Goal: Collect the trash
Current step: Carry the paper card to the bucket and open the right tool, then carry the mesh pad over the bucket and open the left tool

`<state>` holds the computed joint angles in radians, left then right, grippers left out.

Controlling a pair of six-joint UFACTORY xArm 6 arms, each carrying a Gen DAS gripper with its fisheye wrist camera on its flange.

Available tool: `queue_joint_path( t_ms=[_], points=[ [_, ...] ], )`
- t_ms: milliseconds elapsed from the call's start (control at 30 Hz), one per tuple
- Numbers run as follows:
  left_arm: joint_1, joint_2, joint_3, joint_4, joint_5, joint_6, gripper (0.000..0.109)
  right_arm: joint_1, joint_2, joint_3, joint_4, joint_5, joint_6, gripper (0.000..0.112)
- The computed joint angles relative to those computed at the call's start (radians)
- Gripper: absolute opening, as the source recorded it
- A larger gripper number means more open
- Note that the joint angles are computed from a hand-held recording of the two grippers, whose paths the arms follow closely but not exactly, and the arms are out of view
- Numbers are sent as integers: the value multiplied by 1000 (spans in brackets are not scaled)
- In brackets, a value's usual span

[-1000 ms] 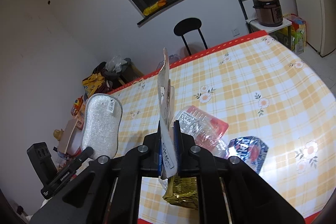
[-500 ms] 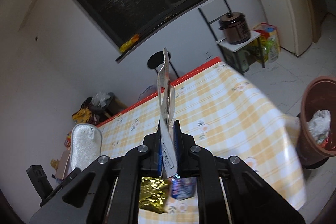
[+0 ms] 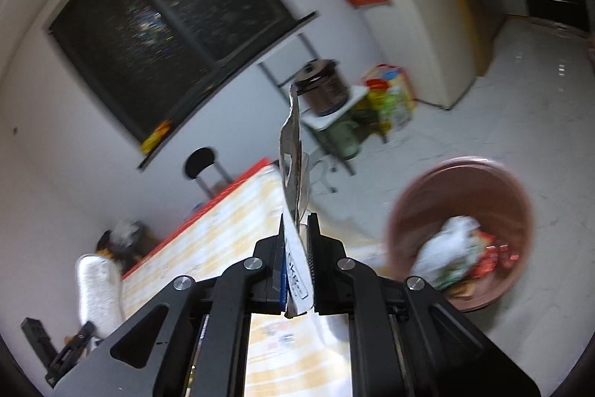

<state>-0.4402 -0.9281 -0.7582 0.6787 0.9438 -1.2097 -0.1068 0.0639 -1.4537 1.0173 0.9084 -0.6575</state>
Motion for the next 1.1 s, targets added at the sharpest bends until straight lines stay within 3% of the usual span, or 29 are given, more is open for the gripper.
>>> queue_joint_path(
  t_ms=[200,433,867,900,1000,1100],
  points=[
    [-68,152,-91,64,-7,-88,20,-82,147,-135,-86,6,25,11],
    [-129,279,-182,110,23,-163,20,-108,288,-284,-194,-6,42,11],
    [-185,369,-264,131,79,-194,21,-123,428,-455,-320,-15,95,15],
    [-187,375,-271,130,82,-189,21,-125,438,-469,-315,-5,92,19],
    [-196,388,-287,129,91,-179,21,-136,439,-471,-276,8,74,43],
    [-204,397,-299,129,93,-170,21,-136,426,-456,-259,-3,56,51]
  ],
)
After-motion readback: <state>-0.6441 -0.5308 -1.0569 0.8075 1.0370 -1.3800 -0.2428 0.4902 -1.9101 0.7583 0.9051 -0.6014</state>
